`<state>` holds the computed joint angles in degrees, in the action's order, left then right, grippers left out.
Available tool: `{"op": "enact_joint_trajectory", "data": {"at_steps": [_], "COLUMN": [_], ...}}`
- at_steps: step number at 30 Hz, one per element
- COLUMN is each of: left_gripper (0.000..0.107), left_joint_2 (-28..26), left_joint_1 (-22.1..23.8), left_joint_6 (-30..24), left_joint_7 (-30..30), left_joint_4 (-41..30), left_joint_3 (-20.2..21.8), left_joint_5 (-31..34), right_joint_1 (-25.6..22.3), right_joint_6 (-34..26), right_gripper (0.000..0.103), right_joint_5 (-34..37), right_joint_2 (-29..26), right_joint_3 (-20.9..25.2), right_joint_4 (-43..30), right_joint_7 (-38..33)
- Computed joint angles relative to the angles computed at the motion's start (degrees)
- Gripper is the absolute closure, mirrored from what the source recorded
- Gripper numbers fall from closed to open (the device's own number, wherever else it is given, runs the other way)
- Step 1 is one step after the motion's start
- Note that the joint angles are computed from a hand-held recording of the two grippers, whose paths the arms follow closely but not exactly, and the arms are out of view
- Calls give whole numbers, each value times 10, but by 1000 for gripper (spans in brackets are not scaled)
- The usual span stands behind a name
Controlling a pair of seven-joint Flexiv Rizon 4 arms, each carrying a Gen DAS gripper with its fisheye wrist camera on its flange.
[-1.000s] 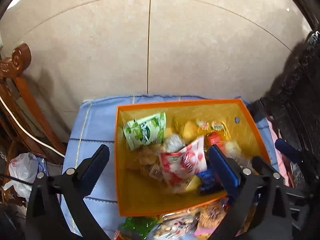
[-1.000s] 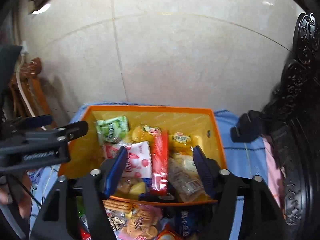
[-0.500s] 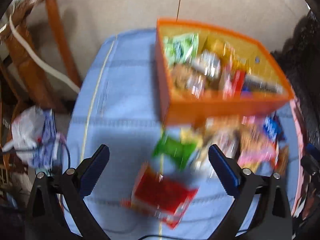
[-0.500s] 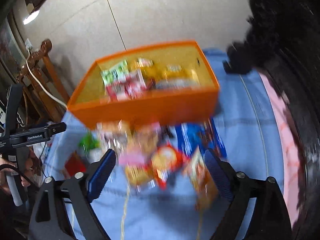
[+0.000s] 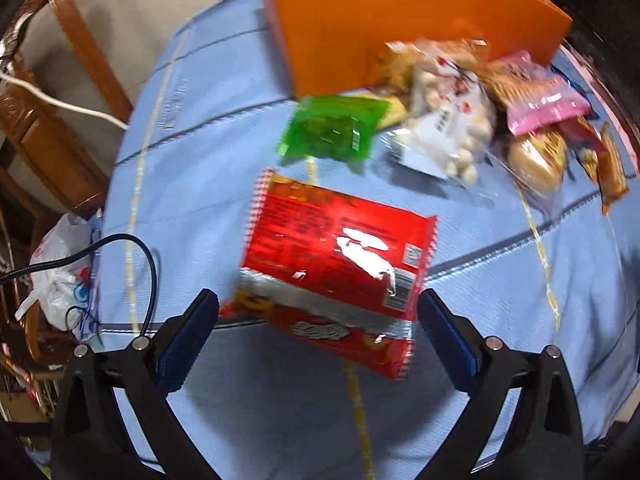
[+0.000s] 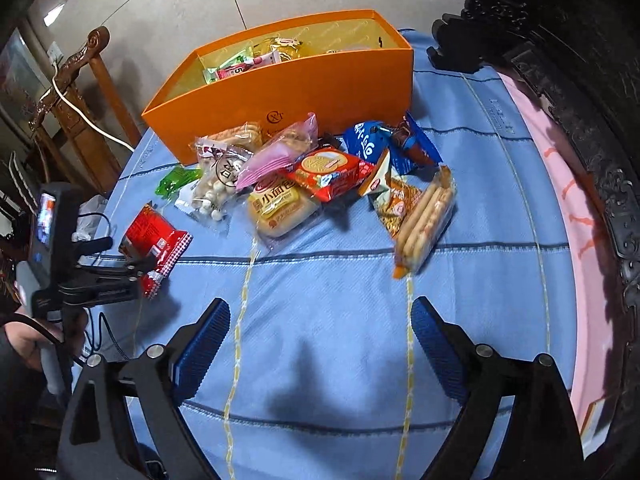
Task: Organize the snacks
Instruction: 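Grasp the red chip bag with the left tool while the right tool grasps the biscuit stick bag, then drop the red chip bag into the orange box while the right tool drops the biscuit stick bag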
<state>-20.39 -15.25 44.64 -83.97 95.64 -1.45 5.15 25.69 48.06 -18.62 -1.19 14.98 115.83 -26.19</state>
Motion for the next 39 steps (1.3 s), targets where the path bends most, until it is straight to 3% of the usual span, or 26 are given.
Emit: {"op": "enact_joint_trajectory", "data": {"at_steps": [4, 5, 7, 8, 10, 15, 17, 19, 24, 27, 31, 39], "left_gripper": [8, 8, 27, 31, 32, 31, 31, 31, 31, 31, 31, 31], "left_joint_2": [-20, -22, -20, -16, -6, 50, 60, 70, 69, 68, 69, 68], "left_joint_1": [-6, -1, 10, 14, 25, 44, 45, 47, 41, 40, 37, 36], "left_joint_6": [9, 9, 20, 25, 11, 43, 41, 36, 32, 31, 32, 34], "left_joint_7": [6, 10, 6, 11, 27, 81, 83, 89, 84, 75, 57, 61], "left_joint_4": [-9, -7, 2, 7, 15, 73, 81, 90, 84, 83, 83, 68], "left_joint_3": [2, -2, -6, -9, -18, -36, -34, -36, -33, -31, -27, -35], "left_joint_5": [24, 10, -24, -38, -74, -169, -187, -211, -208, -205, -192, -201], "right_joint_1": [2, 3, 4, 2, -3, -31, -39, -44, -40, -36, -37, -31], "right_joint_6": [-10, -16, -21, -17, -17, -35, -53, -60, -107, -117, -89, -34], "right_gripper": [11, 11, 11, 11, 11, 11, 16, 28, 56, 71, 79, 79], "right_joint_5": [1, -2, -1, 1, -4, -38, -42, -35, -11, -6, -12, -8], "right_joint_2": [5, 6, 8, 11, 15, 21, 7, -15, -89, -105, -78, -22], "right_joint_3": [3, 4, 4, 3, 1, -17, -25, -32, -43, -47, -43, -22], "right_joint_4": [-1, -1, 0, 4, 12, 26, 12, -6, -68, -77, -55, -34], "right_joint_7": [7, 7, 8, 11, 23, 80, 77, 54, -2, -9, -5, -30]}}
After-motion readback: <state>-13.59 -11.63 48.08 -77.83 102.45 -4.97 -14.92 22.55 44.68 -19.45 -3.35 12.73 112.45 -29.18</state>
